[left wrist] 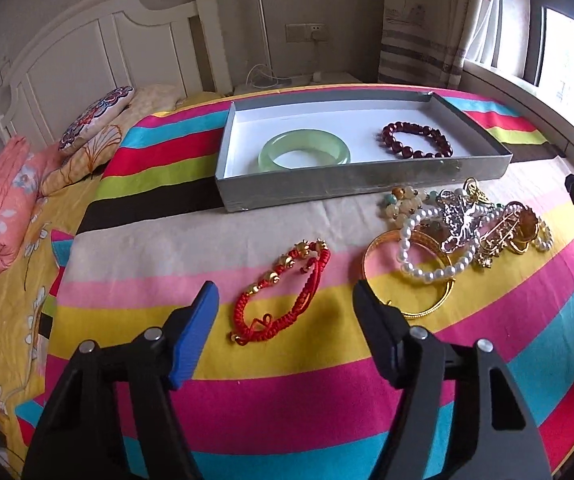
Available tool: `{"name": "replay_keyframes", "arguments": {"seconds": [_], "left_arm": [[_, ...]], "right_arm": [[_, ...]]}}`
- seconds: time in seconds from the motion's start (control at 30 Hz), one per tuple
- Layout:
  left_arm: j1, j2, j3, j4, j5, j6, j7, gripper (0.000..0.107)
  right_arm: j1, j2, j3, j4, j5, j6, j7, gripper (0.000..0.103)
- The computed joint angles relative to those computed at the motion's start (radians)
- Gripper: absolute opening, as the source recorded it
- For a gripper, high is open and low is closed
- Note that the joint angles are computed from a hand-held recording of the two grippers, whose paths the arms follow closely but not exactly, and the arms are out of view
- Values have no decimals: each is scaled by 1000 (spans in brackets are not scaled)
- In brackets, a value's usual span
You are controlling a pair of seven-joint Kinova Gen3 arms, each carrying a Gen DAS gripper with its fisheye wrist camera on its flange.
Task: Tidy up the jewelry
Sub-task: 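Grasp the red string bracelet with gold beads with the left gripper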
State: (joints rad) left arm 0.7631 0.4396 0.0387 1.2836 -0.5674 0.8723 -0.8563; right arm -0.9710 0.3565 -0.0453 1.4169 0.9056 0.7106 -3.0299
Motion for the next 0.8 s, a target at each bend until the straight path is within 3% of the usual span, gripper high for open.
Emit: {"name": "replay_keyframes", "arguments": {"seconds": [0.17, 0.27, 0.47, 0.57, 0.63, 0.8], "left_arm": [[-11, 29, 11, -42, 21, 29, -67, 56], [-4, 34, 2, -45, 20, 25, -72, 55], [15, 37, -6, -43, 7, 20, -83, 43], [40, 45, -19, -50, -22, 40, -71, 25], [78, 62, -47, -70, -67, 86, -29, 6], [9, 20, -11, -21, 4, 17, -16, 5]], "right_arm": [[4, -5, -1, 11, 3, -15, -10, 66], [6, -6, -1, 13, 3, -19, -9, 67], [3, -5, 0, 14, 9, -19, -15, 67], [2, -3, -2, 10, 7, -13, -9, 67], [10, 2, -10, -2, -11, -9, 20, 67], [-11, 46, -18, -89, -66, 79, 160, 67]]}}
